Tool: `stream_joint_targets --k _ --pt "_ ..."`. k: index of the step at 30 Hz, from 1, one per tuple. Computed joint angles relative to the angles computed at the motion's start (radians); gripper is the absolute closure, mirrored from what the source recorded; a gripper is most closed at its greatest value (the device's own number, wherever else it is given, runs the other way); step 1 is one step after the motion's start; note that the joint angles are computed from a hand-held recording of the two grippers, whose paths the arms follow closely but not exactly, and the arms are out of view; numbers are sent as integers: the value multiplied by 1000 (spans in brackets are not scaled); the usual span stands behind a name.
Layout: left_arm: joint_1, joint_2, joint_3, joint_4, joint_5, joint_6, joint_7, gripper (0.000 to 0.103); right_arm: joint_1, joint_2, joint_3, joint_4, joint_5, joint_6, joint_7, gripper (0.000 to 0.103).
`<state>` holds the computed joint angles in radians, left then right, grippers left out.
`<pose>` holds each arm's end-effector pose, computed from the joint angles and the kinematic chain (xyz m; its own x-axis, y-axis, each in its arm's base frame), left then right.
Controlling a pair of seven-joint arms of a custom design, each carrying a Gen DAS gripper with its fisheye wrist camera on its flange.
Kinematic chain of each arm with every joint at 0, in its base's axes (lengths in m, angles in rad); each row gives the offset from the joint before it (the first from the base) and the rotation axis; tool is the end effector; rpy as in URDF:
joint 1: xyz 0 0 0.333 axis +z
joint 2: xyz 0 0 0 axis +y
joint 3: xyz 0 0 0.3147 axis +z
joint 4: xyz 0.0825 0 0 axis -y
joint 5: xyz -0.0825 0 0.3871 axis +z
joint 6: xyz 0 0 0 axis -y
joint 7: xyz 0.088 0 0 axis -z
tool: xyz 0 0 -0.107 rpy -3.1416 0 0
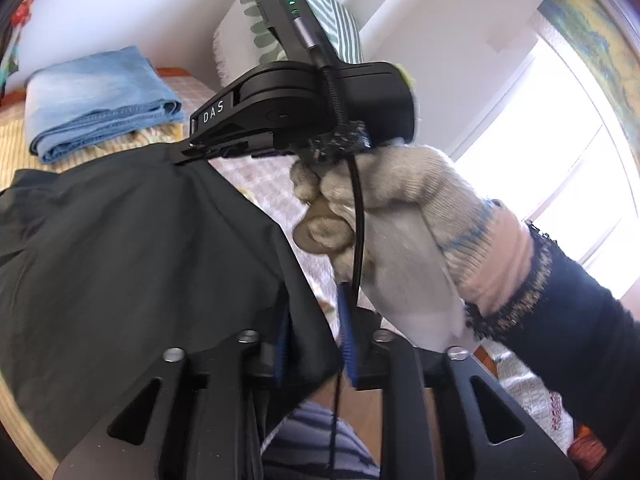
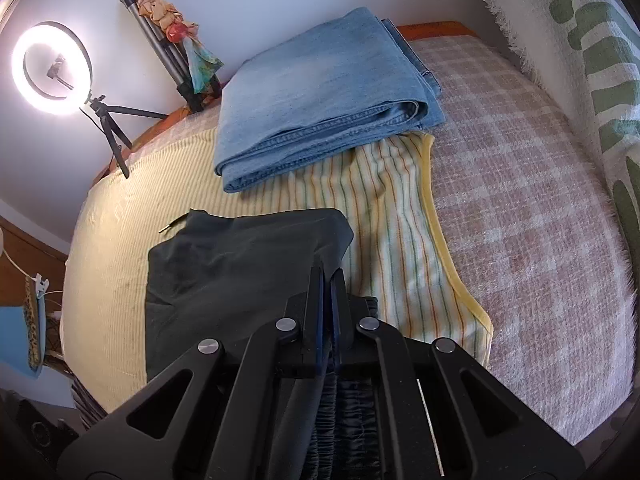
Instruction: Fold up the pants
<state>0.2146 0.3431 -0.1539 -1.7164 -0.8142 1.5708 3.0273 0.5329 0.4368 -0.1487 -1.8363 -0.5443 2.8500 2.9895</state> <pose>0.6108 -0.0325 0.3928 -0.8347 -0.1088 0.5398 -0.4818 0.6189 -0.6204 0.6191 0.2916 0.3497 -0.3851 -0.8587 -0.3381 -0.6944 0.5110 -0.5066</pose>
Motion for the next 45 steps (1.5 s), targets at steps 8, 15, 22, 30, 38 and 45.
stream_joint_targets --k 8,15,22,30,38,45 --pt "48 -39 44 -1 31 -19 48 53 18 -21 -4 -5 -51 -81 11 91" --pt "88 61 55 117 52 79 10 46 1 -90 -1 -114 -154 60 123 46" --pt "104 271 14 342 118 131 -242 46 -81 -72 89 -179 -8 247 -29 29" --pt "131 358 -46 430 152 89 -421 45 -247 1 273 -187 194 351 -249 29" --pt "125 384 -61 451 185 62 -468 45 -389 55 440 -174 267 392 -409 28" --pt "128 382 -74 437 160 85 -468 48 -304 56 373 -135 323 320 -481 39"
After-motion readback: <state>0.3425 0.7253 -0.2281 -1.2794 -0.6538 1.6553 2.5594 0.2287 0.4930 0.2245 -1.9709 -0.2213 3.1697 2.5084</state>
